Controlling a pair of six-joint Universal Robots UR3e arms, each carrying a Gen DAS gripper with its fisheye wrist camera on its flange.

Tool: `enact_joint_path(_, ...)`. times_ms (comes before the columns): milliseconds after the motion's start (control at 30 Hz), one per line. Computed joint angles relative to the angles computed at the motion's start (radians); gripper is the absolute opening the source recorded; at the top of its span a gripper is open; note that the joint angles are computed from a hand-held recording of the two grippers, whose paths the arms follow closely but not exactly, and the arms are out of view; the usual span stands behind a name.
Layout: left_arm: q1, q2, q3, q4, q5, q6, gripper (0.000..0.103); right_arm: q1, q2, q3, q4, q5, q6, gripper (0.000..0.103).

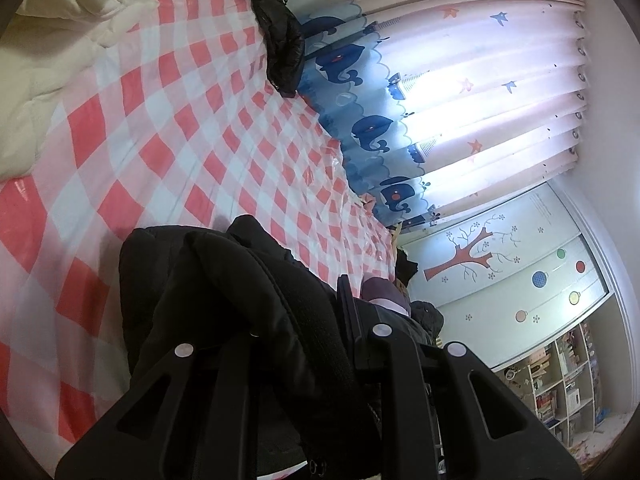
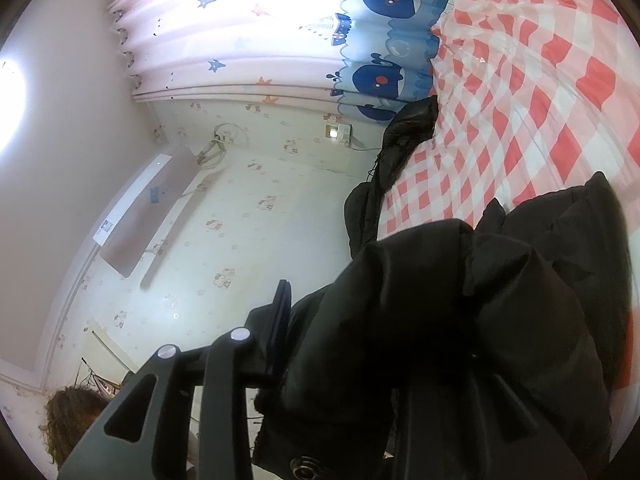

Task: Fold large clothes
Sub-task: 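Lower the folded black jacket toward the bed with both grippers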

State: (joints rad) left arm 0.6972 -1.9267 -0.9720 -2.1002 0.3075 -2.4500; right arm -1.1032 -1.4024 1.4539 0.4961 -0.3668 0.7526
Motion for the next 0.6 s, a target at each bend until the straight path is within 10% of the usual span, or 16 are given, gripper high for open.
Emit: enact_joint_path(600,-0.077,-0.12,0.03,0.375,0.005,-0.323,0.015,0.123,0.209,-0.227,0.169,0.137,-0.128,0.037)
